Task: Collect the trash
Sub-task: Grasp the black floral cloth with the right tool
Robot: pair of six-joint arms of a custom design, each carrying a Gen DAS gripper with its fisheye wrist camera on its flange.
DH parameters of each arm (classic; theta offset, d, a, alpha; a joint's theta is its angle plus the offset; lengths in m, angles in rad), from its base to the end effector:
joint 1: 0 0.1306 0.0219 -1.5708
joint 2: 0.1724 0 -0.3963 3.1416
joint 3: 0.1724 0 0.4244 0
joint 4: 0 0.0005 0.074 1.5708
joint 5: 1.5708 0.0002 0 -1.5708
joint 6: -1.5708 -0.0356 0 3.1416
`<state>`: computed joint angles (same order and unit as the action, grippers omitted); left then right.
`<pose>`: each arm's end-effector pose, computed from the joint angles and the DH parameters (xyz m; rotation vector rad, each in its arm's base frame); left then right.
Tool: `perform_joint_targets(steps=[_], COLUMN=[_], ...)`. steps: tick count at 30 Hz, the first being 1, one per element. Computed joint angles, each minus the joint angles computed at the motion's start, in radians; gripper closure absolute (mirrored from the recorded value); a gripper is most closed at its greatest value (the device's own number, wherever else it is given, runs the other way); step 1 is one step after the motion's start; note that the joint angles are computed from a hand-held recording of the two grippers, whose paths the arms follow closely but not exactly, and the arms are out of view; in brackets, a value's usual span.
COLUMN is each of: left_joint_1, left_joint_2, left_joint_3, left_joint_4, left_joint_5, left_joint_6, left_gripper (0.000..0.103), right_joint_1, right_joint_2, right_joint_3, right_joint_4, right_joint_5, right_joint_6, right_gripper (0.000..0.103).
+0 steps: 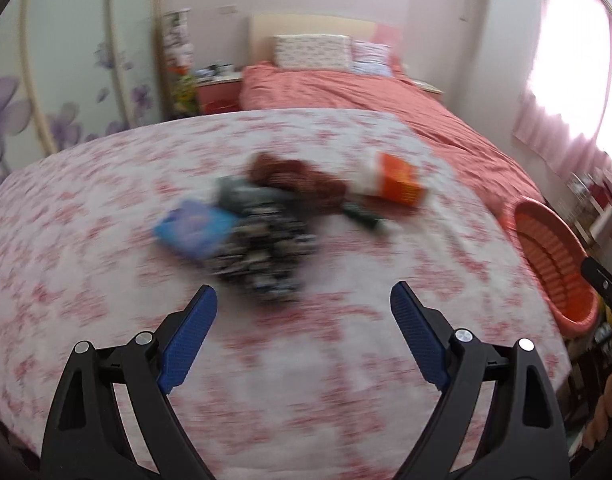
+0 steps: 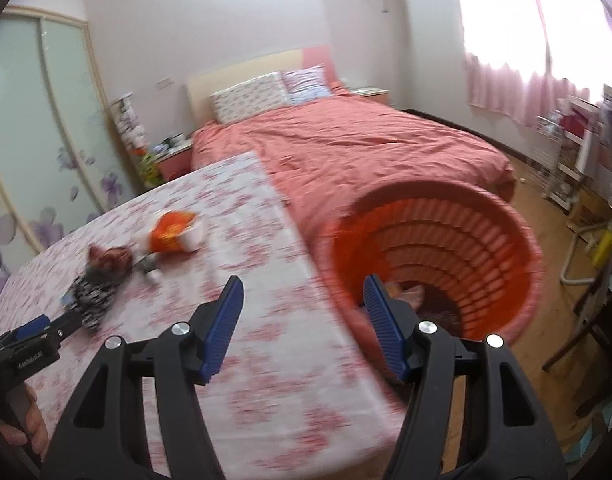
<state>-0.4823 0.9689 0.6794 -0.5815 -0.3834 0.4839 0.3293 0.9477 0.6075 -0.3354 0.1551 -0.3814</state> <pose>0.3004 -0.1428 0.2878 -0.1686 2.3535 0.0055 0.3184 0.1025 0.2773 0.1421 2.2408 0.2113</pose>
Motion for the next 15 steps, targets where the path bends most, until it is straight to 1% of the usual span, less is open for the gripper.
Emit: perform_joint_targets(steps=[4,8,11,15], left_joint_1=[0.115,0.203,0.255,0.323], left_joint_2=[-0.079,-0.132,-0.160,-0.183], left_joint_3=[-0.051,-0.079,-0.091,-0.101], left_joint_4=[-0.023,-0.039,-0.041,-0.041], left_joint_5=[0.011,0.029,0.032,0.044], left_joint_6=[0.006,0.001,-0.019,-0.052], left_gripper=[0.015,0.015,0.015,0.015], right_joint_1=[0.124,0.226,0.288,0.334], right_joint_2=[0.084,0.192,0.271,0.357], right_joint_3=[0.056,0.135,0.193,0.262], right_joint_4=[0.007,0.021,0.027,0.021], right_joint_5=[0.001,-0.020,-0.025,-0.041], right_joint_6=[-0.014,-0.023,-0.033,-0.057], right_gripper=[0.041,0.043,0.046,0.049])
